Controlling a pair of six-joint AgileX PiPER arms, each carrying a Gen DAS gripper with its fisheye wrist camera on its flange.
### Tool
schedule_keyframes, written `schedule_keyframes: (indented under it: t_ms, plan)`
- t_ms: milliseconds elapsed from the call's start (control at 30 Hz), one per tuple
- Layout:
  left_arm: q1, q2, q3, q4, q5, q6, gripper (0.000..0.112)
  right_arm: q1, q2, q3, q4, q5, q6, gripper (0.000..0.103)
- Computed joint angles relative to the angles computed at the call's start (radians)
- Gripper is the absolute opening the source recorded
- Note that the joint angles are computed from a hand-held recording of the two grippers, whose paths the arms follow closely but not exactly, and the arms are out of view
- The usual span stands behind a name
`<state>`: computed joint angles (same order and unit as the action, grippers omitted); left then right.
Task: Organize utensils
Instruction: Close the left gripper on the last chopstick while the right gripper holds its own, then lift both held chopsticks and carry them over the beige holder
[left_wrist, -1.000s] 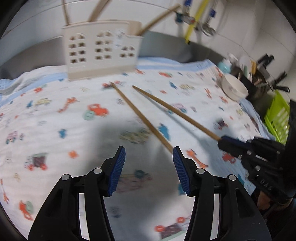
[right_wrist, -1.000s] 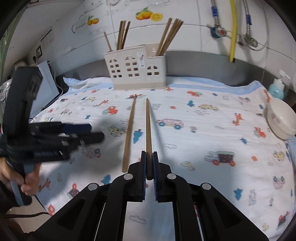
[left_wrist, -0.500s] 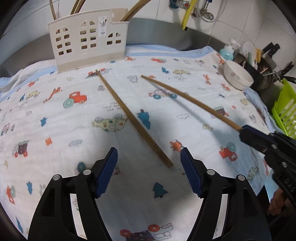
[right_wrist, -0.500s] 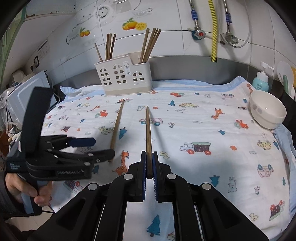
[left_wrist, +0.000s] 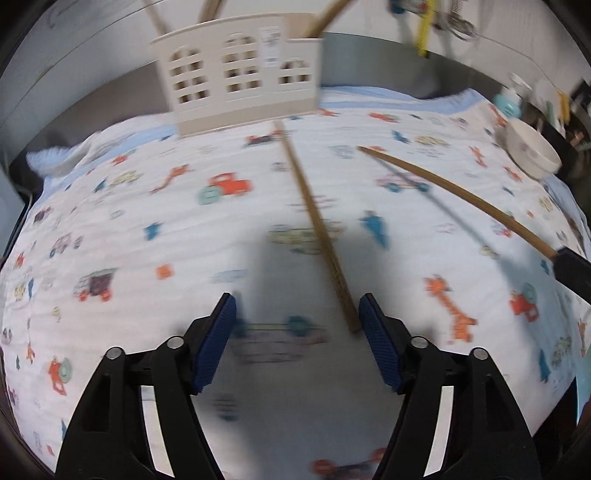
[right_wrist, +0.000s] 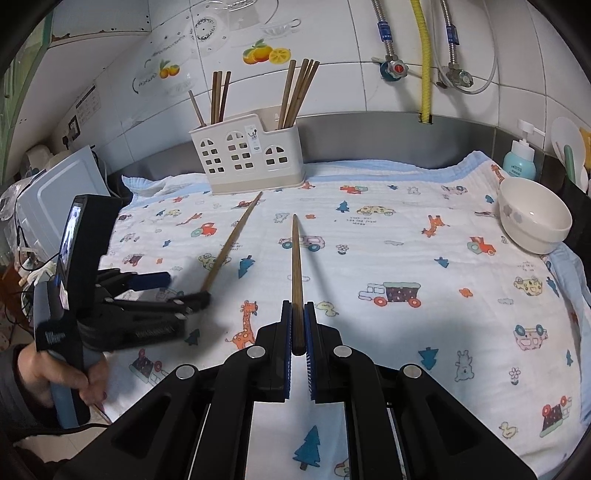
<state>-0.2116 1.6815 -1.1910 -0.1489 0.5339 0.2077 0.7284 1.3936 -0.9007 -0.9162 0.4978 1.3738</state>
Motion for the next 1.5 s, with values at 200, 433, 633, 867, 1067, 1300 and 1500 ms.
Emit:
schedule_keyframes:
  t_ms: [200, 433, 633, 867, 1067, 1300, 1500]
  plan:
    - [0.072, -0.002, 0.011, -0.261, 0.008, 0.266, 0.039, 0.0, 0.026, -0.028, 0.007, -0.007, -0.01, 0.006]
    - [0.038, -0.001, 0.027, -0.267, -0.027, 0.311, 0.023, 0.007, 0.055, -0.06, 0.025, -0.003, -0.033, 0.006]
    - [0.099, 0.024, -0.037, -0.365, 0.077, 0.425, 0.008, 0.024, 0.047, -0.074, 0.018, 0.021, -0.041, 0.006]
    - [0.224, 0.012, -0.071, -0.54, 0.177, 0.599, 0.006, 0.039, 0.024, -0.133, 0.027, 0.065, -0.097, 0.006]
    - [0.322, 0.003, -0.111, -0.659, 0.247, 0.696, 0.006, 0.028, 0.033, -0.238, 0.086, 0.089, -0.218, 0.006]
    - [0.404, -0.013, -0.178, -0.796, 0.313, 0.781, 0.006, 0.009, 0.065, -0.385, 0.175, 0.111, -0.365, 0.006]
    - [0.423, 0.0, -0.277, -0.86, 0.334, 0.807, 0.005, -0.02, 0.12, -0.55, 0.255, 0.144, -0.504, 0.006]
